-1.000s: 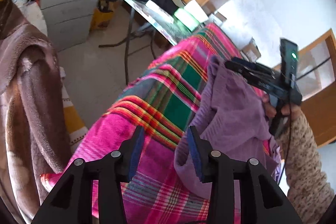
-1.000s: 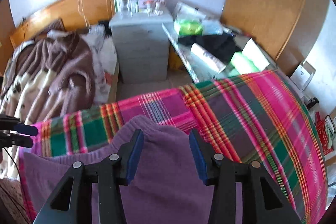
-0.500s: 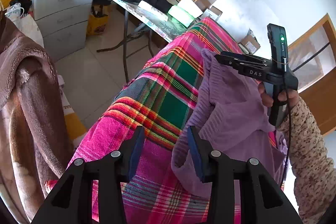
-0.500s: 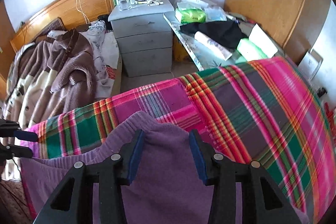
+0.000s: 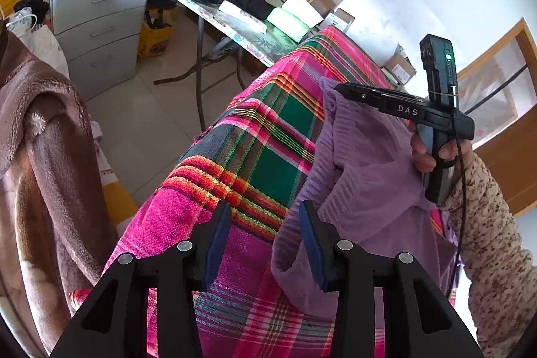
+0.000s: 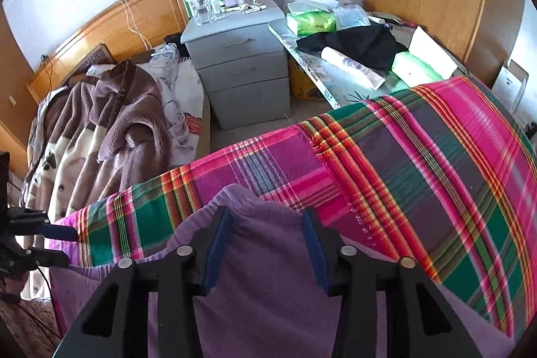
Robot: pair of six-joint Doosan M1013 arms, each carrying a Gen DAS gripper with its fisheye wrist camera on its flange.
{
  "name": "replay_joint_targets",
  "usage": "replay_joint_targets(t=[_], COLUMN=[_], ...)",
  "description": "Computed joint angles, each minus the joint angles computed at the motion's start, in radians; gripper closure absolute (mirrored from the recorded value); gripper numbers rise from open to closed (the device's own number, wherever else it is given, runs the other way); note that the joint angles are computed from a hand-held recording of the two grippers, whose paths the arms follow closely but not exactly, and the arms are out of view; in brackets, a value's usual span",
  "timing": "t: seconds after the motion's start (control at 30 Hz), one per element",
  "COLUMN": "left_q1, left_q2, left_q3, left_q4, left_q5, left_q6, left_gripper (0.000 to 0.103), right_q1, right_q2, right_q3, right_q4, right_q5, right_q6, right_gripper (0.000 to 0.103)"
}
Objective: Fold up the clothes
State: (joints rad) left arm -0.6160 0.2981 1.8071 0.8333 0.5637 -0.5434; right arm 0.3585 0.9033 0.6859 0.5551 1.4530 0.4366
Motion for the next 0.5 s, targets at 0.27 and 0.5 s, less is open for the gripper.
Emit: replay_joint_targets(t=[0.27, 0.5], left_q1=[-0.001, -0.001], left_q2=[-0.002, -0.005], left_q3=[0.008, 0.016], left_q4=[0.019, 0.030], left_q5=[-0.012, -0.033], left_q6=[-0.011, -0.006], left_gripper=[0.059, 0.059], right_q1=[-0.005, 0.008], right_q2=[-0.071, -0.143], right_q3=[0.101, 0.214], right_q4=[-0.004, -0.017], right_q5=[-0.163, -0.372], right_q6=[0.007, -0.011], right_gripper=[0.100, 0.100])
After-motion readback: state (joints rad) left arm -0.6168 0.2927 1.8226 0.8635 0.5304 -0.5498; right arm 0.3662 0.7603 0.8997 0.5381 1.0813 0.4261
